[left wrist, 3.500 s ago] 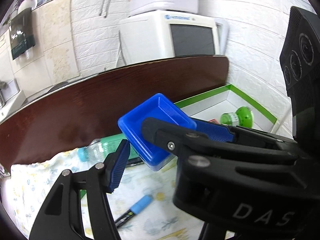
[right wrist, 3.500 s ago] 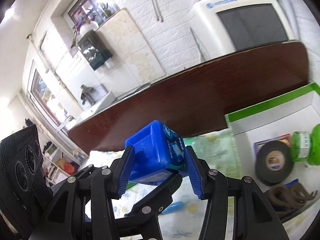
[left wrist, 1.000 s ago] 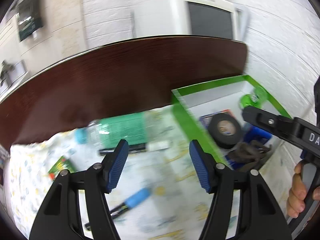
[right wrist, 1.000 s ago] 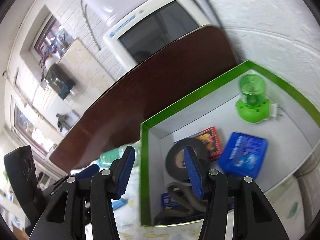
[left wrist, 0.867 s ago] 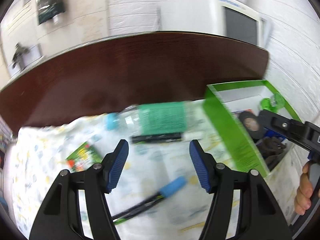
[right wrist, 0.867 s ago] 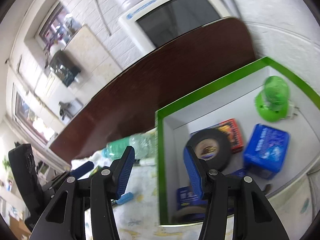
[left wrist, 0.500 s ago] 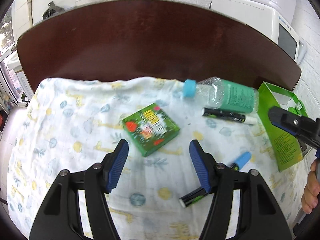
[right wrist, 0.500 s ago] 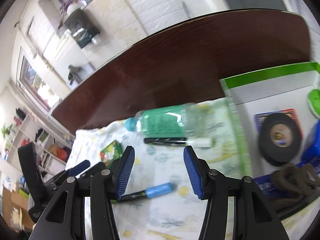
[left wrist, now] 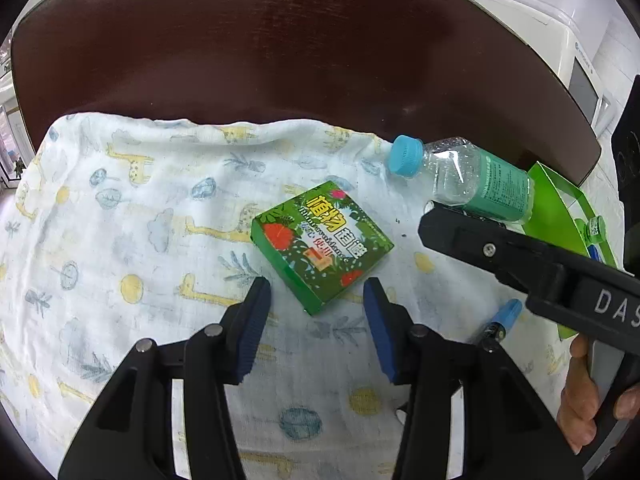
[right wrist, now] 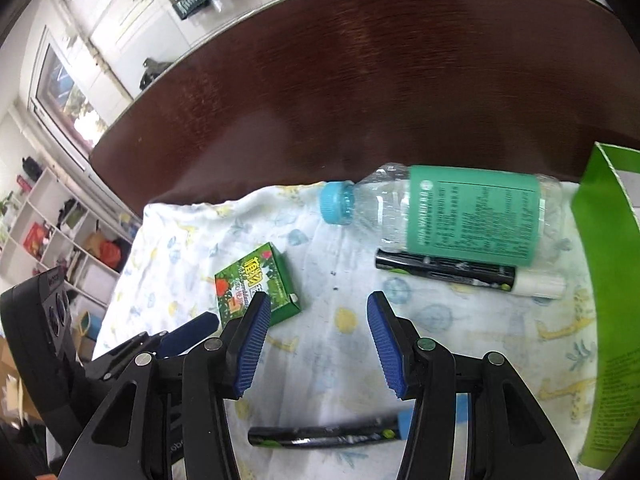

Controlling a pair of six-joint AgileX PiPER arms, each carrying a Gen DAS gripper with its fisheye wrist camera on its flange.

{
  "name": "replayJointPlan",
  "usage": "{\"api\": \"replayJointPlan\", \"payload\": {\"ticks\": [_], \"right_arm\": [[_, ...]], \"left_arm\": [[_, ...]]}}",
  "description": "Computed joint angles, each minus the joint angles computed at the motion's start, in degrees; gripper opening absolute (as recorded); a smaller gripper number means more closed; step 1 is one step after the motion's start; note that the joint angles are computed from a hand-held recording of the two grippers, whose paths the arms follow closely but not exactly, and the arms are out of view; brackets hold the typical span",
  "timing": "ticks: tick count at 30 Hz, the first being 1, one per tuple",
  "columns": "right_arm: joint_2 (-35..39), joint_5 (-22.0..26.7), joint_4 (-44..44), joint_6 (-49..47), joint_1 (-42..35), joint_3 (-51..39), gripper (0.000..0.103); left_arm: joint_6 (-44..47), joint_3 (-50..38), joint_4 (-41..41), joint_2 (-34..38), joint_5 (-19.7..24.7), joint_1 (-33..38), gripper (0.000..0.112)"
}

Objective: Organize rigid objects
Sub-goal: 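Move the right tool toward the green printed carton, then grasp the green printed carton with the right tool and lift it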

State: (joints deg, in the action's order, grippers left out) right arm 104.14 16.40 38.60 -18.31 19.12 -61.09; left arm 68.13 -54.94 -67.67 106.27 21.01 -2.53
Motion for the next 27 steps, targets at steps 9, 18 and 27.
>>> {"api": "replayJointPlan", "payload": {"ticks": [9,18,27], "right_arm": [[5.9,2.6,-4.1,4.4,2.3,-7.1,0.053],[11.1,5.5,-0.6,-1.6,2.9,-12.3,0.049],[7.1,4.3,-3.8,1.9,3.4,-8.1,0.038]], "left_arm": [[8.8,0.0,-8.1,1.1,0.3,0.4,0.045],[10.7,-0.8,-9.9,1.9,0.0,0.0,0.039],[11.4,0.4,-9.7,0.5,3.0,0.2,0.041]]}}
